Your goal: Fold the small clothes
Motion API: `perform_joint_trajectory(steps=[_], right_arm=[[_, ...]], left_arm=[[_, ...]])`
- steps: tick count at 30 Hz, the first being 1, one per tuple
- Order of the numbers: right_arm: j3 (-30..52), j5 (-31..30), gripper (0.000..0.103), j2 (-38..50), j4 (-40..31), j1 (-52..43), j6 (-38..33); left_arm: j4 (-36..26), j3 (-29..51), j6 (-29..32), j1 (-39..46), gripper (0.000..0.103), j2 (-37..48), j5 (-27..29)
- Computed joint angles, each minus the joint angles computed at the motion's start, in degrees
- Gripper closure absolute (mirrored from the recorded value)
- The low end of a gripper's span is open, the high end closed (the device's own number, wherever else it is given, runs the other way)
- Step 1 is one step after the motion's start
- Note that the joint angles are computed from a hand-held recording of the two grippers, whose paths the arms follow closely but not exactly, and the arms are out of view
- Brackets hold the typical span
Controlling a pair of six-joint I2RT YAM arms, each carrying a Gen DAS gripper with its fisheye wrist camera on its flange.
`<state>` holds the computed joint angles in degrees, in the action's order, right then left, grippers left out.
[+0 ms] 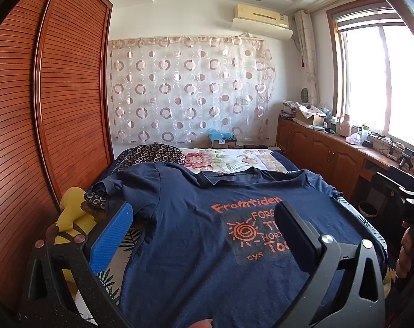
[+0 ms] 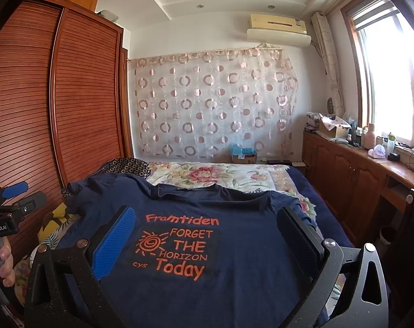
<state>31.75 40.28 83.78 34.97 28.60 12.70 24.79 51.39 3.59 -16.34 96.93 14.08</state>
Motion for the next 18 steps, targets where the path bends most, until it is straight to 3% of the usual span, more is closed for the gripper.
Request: perform_joint_trajectory(steps=[18], right_arm=[[-0.6,0.1,0.000,-0.5,0.5,0.3,-0.2]], left_arm=[[-0.6,-0.3,0.4,0.2,0.000,-1.7,0.3]])
